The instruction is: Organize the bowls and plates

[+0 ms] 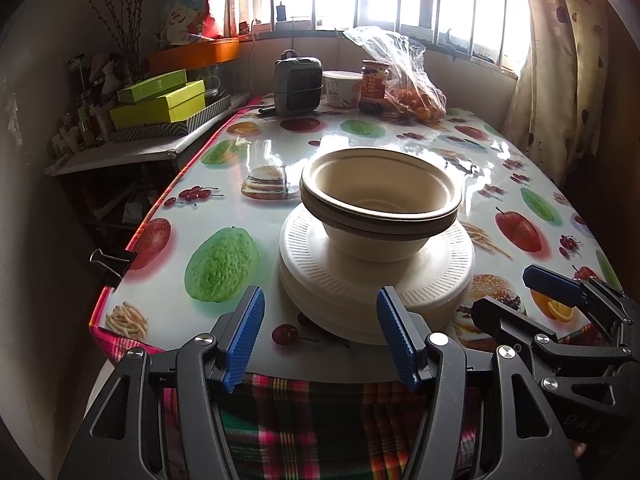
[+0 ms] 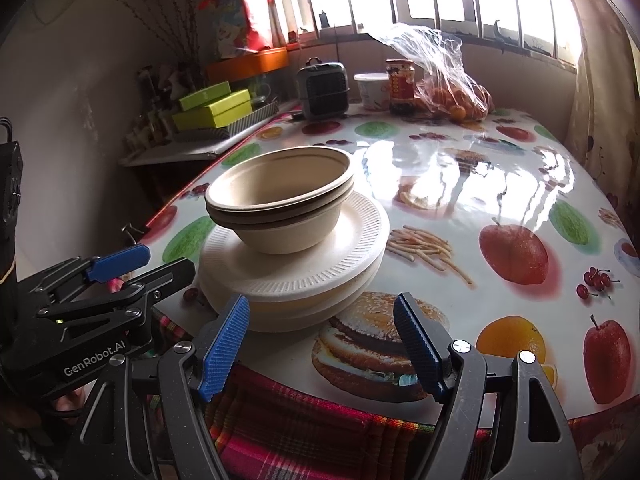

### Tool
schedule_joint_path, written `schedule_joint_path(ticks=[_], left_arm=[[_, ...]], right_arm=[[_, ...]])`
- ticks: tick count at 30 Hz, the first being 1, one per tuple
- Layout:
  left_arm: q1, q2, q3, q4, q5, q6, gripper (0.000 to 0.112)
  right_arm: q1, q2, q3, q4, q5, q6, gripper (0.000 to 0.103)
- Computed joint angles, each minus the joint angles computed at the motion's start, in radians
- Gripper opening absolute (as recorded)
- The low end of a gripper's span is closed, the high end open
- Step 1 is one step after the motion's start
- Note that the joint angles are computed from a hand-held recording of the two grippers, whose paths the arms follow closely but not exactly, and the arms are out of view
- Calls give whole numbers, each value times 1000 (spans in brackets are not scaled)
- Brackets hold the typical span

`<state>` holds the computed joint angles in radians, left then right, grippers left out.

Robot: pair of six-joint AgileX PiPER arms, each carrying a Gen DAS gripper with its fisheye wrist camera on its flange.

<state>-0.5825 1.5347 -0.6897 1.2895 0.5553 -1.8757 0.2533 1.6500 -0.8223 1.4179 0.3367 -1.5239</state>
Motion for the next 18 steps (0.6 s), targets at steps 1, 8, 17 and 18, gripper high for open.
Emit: schedule_joint_path(ticks=[1, 8, 17, 18], left_arm=[[1, 0, 0, 1, -1, 1, 59], [-1, 0, 2, 4, 0, -2, 59], [-1, 2, 0, 3, 0, -3, 59], [1, 3, 1, 2, -3, -3, 59]], right_arm=[[-1, 0, 0, 1, 1, -1, 75], [-1, 1, 1, 4, 1, -4, 75], [-3, 2, 1, 7, 3, -9, 75], [-2, 2, 1, 7, 2, -9, 75]])
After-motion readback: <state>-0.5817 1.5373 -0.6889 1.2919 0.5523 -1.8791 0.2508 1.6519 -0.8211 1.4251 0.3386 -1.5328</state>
